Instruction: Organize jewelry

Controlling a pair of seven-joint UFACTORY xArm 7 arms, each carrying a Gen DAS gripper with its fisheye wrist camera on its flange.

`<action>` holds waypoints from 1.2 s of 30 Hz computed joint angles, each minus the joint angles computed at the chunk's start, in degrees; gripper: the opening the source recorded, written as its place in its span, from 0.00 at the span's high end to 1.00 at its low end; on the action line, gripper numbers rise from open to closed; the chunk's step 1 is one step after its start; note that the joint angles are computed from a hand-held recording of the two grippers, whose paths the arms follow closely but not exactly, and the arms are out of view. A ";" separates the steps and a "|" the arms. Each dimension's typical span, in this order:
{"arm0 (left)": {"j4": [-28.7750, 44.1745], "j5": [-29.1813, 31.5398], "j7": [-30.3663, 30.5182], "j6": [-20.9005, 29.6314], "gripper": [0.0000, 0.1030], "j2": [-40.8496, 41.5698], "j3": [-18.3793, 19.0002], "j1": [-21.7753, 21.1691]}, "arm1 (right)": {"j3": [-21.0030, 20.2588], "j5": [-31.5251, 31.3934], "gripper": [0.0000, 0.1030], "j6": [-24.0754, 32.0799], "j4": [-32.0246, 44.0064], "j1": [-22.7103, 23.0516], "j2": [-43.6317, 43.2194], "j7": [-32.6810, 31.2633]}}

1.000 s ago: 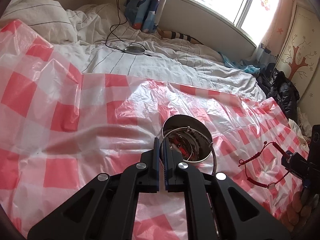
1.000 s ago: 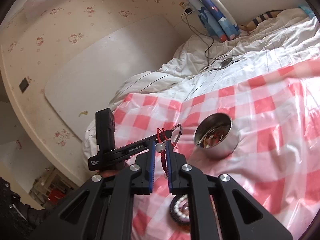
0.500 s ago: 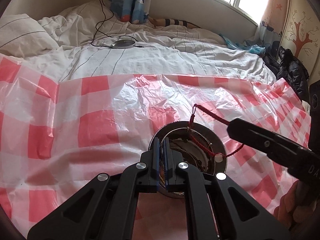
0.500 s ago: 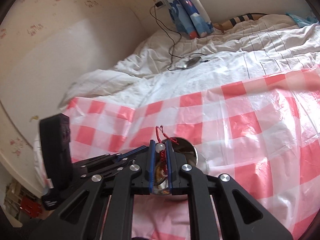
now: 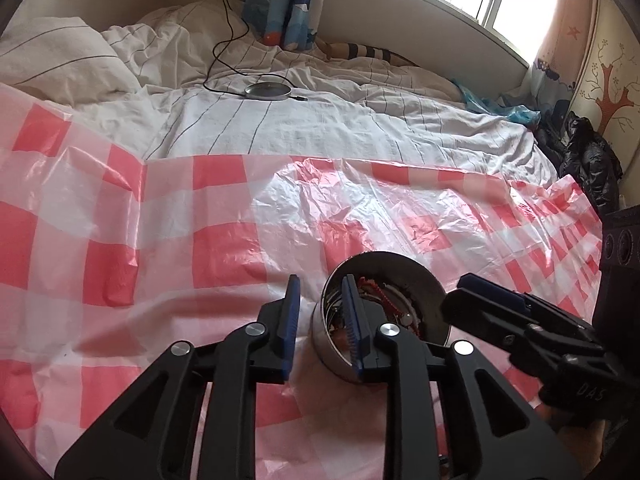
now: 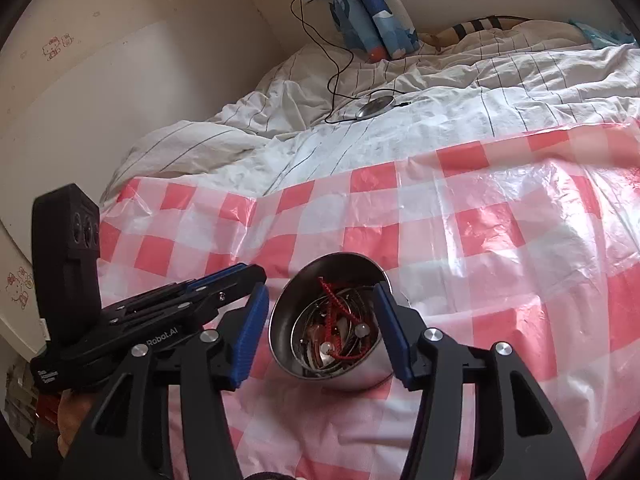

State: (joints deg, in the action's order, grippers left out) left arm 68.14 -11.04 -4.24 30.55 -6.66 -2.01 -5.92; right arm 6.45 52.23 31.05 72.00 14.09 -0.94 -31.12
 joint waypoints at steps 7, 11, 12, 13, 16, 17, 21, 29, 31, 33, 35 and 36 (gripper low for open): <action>-4.27 -14.34 12.31 12.89 0.75 -5.01 2.08 -2.55 | -4.38 4.91 0.34 1.81 -14.13 0.96 -15.10 1.04; -7.98 -11.46 12.31 16.33 0.73 -8.07 0.26 -3.65 | -6.74 4.63 0.33 2.22 -22.10 2.84 -23.33 2.94; -9.19 -10.21 11.50 16.23 0.72 -8.84 -0.34 -3.73 | -7.24 4.39 0.33 2.25 -23.53 3.37 -24.74 3.50; -10.32 -8.82 10.70 15.78 0.71 -9.61 -0.91 -3.80 | -7.58 3.97 0.32 2.23 -25.03 3.80 -26.17 4.26; -12.16 -7.15 8.74 15.07 0.66 -11.35 -1.01 -4.04 | -8.59 2.64 0.31 2.19 -27.15 5.13 -27.95 6.13; -12.69 -5.35 6.93 14.75 0.64 -11.87 -1.47 -3.54 | -8.97 2.40 0.31 2.01 -27.43 5.57 -28.14 6.34; -14.61 -3.62 5.45 13.82 0.57 -13.52 -0.95 -3.95 | -9.75 1.59 0.30 0.76 -28.01 6.98 -28.31 7.07; -14.63 4.68 3.28 13.19 0.48 -14.04 -2.85 -3.32 | -10.44 0.62 0.29 0.52 -27.90 8.06 -27.22 8.47; -14.69 2.68 4.43 13.35 0.47 -14.20 -1.46 -4.10 | -10.62 0.79 0.27 0.45 -27.93 8.20 -27.12 8.51; -14.77 1.81 5.21 13.76 0.46 -14.26 -0.94 -4.37 | -10.79 0.98 0.27 0.63 -27.84 8.32 -26.90 8.52; -14.96 1.44 5.89 13.81 0.43 -14.15 -0.84 -4.52 | -10.81 1.07 0.27 0.86 -27.70 8.35 -26.67 8.49; -15.01 1.71 6.11 13.77 0.41 -14.13 -0.97 -4.47 | -10.75 1.10 0.27 0.88 -27.68 8.32 -26.64 8.48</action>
State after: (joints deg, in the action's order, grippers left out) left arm 53.13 -9.33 1.86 44.32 -20.79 -2.98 -10.39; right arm -4.30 53.32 31.93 44.32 22.41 -27.58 -22.64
